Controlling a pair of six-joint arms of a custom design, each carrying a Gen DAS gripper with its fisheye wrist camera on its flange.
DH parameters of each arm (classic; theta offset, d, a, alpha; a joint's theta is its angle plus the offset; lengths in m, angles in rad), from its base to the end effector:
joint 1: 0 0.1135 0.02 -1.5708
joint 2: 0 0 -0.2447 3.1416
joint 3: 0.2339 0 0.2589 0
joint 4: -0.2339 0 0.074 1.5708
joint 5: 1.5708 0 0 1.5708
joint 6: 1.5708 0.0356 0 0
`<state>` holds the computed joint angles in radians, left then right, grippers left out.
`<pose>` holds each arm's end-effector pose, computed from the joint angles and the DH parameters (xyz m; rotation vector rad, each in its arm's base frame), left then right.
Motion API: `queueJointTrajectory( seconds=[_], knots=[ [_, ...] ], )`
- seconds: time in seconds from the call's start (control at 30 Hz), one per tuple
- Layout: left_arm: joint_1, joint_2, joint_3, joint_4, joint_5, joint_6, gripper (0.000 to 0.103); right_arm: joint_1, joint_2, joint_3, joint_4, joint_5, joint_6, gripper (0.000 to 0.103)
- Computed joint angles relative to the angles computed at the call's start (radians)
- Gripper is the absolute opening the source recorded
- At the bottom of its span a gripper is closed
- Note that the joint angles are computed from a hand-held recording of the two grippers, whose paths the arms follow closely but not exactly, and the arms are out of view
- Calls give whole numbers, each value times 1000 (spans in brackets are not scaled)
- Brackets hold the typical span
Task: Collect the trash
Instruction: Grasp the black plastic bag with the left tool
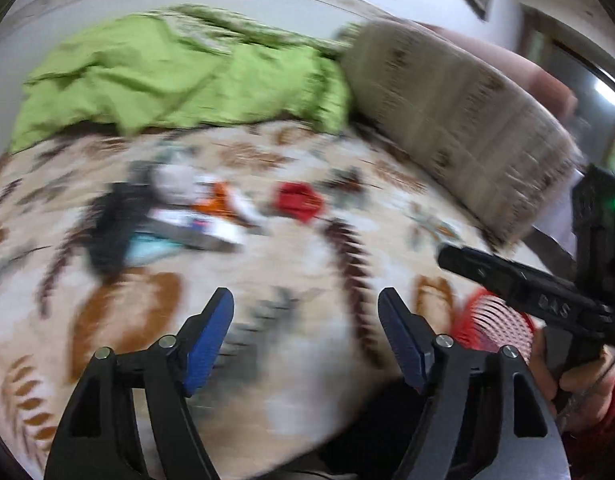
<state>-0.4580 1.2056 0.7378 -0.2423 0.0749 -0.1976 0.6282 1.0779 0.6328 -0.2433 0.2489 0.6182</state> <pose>0.2387 -0.1207 0.2107 0.3401 2.2902 -0.4243 0.2003 0.1346 0.2059 0.1222 2.2604 0.3933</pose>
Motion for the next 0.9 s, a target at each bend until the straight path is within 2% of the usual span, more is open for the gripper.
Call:
queueJointTrajectory(
  seconds=[0.17,0.3,0.5,0.6,0.63,0.77,0.83,0.87,0.9],
  knots=[
    [256,39,11,30,58,62,80,84,277,137,113,-8,-45,57],
    [409,192,91,80,90,90,82,94,360,169,153,-33,-47,57],
    [466,448,274,117,144,122,82,40,373,139,202,-111,0,61],
    [438,546,368,78,147,124,82,28,355,119,213,-127,12,61],
    [415,559,378,73,129,134,82,25,347,111,219,-131,13,61],
    [311,597,379,97,-47,213,83,12,332,92,236,-150,18,61],
    [296,626,393,96,-87,218,80,4,330,87,241,-165,22,61],
    [298,633,393,104,-94,212,76,2,331,86,243,-168,25,61],
    [306,650,407,101,-92,200,60,0,330,85,244,-169,26,61]
  ],
)
